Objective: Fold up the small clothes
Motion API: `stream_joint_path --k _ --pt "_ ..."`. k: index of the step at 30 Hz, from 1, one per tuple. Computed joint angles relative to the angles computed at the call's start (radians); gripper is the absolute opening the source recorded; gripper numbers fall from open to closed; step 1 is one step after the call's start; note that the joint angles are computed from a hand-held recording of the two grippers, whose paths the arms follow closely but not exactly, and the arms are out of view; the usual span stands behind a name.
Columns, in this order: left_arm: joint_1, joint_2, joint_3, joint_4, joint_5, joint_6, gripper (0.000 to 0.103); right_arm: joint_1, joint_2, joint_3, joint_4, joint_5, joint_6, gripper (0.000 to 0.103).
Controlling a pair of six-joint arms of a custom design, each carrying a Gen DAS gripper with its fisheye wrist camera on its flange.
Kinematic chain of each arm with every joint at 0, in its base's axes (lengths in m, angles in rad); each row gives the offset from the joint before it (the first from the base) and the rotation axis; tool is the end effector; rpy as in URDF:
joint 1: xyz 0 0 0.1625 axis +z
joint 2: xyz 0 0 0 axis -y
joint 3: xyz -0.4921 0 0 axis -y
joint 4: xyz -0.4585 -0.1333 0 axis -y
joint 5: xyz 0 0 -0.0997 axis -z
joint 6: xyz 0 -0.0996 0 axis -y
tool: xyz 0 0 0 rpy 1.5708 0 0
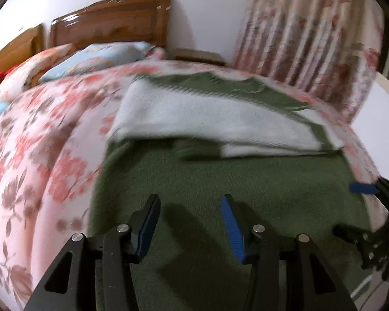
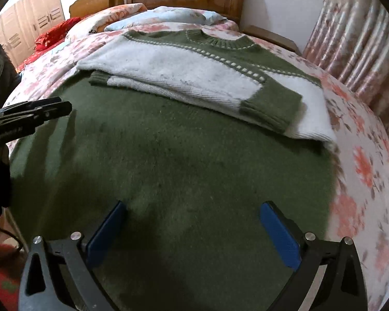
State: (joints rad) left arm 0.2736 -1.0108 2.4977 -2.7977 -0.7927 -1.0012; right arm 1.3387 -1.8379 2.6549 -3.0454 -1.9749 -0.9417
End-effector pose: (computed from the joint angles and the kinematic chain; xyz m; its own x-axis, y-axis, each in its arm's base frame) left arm -0.3090 -0.2978 0.0284 -0.7936 0.1762 -0.5823 0.4860 0.7594 -0.4326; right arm 0.0183 -0.3319 0.2913 -0.6412 -0.3607 0.6773 -0.5717 0.8133 -0.1080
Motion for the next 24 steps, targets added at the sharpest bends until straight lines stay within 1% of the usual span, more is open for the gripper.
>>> stream_joint_path --k 1,2,3,4,5,6,7,8,9,10,11,12,13,14,15,17,18,19,20,21,22,23,24 --pt "-0.007 0.015 -0.022 0.007 0.011 0.034 0.049 -0.007 -0.001 0.004 -0.026 0.032 -0.014 0.103" --pt "-0.012 0.027 -0.043 0.032 0.025 0.052 0.049 -0.012 0.019 0.001 -0.078 0.079 -0.011 0.103" --pt "-0.012 0.044 -0.067 0.057 0.038 0.072 0.050 -0.008 0.058 -0.005 -0.147 0.096 0.010 0.103" --pt "-0.005 0.064 -0.092 0.075 0.046 0.095 0.050 0.006 0.091 -0.016 -0.197 0.090 0.034 0.103" --pt "0.010 0.086 -0.118 0.086 0.046 0.116 0.051 0.022 0.154 -0.031 -0.284 0.078 0.067 0.103" --pt "0.026 0.102 -0.136 0.098 0.044 0.119 0.051 0.031 0.218 -0.055 -0.340 0.073 0.096 0.103" --pt "0.048 0.119 -0.155 0.124 0.034 0.115 0.051 0.039 0.261 -0.078 -0.355 0.063 0.114 0.103" --pt "0.060 0.124 -0.159 0.138 0.024 0.109 0.051 0.050 0.340 -0.107 -0.396 0.018 0.122 0.103" --pt "0.068 0.129 -0.153 0.127 0.017 0.111 0.052 0.064 0.396 -0.126 -0.431 -0.032 0.119 0.103" --pt "0.060 0.127 -0.132 0.088 0.029 0.121 0.052 0.079 0.449 -0.143 -0.466 -0.083 0.108 0.103" --pt "0.055 0.114 -0.120 0.092 0.023 0.121 0.054 0.077 0.497 -0.138 -0.536 -0.110 0.054 0.103" --pt "0.052 0.100 -0.113 0.111 0.017 0.112 0.055 0.073 0.504 -0.130 -0.573 -0.094 0.026 0.103" --pt "0.048 0.086 -0.106 0.133 0.011 0.101 0.056 0.056 0.495 -0.118 -0.568 -0.077 0.008 0.103" --pt "0.040 0.068 -0.093 0.158 0.005 0.083 0.061 0.046 0.470 -0.111 -0.529 -0.065 0.020 0.103" --pt "0.035 0.052 -0.079 0.169 0.000 0.070 0.067 0.025 0.432 -0.108 -0.461 -0.051 0.038 0.103" --pt "0.015 0.011 -0.033 0.166 -0.018 0.032 0.073 -0.004 0.367 -0.095 -0.388 -0.025 0.049 0.103" --pt "0.003 -0.009 -0.011 0.165 -0.022 0.020 0.073 -0.014 0.342 -0.090 -0.353 -0.020 0.051 0.103" --pt "-0.013 -0.032 0.014 0.171 -0.023 0.005 0.073 -0.012 0.320 -0.083 -0.317 -0.043 0.050 0.103" --pt "-0.030 -0.053 0.038 0.179 -0.023 -0.014 0.074 -0.010 0.295 -0.074 -0.291 -0.046 0.047 0.103" --pt "-0.037 -0.070 0.057 0.176 -0.024 -0.022 0.074 -0.032 0.260 -0.066 -0.246 -0.026 0.048 0.103" --pt "-0.051 -0.092 0.078 0.181 -0.029 -0.037 0.074 -0.044 0.243 -0.060 -0.228 -0.030 0.034 0.103" --pt "-0.064 -0.105 0.092 0.187 -0.029 -0.045 0.074 -0.065 0.214 -0.043 -0.223 -0.008 0.000 0.103" --pt "-0.080 -0.120 0.104 0.200 -0.035 -0.053 0.074 -0.077 0.195 -0.033 -0.214 0.005 -0.014 0.103"
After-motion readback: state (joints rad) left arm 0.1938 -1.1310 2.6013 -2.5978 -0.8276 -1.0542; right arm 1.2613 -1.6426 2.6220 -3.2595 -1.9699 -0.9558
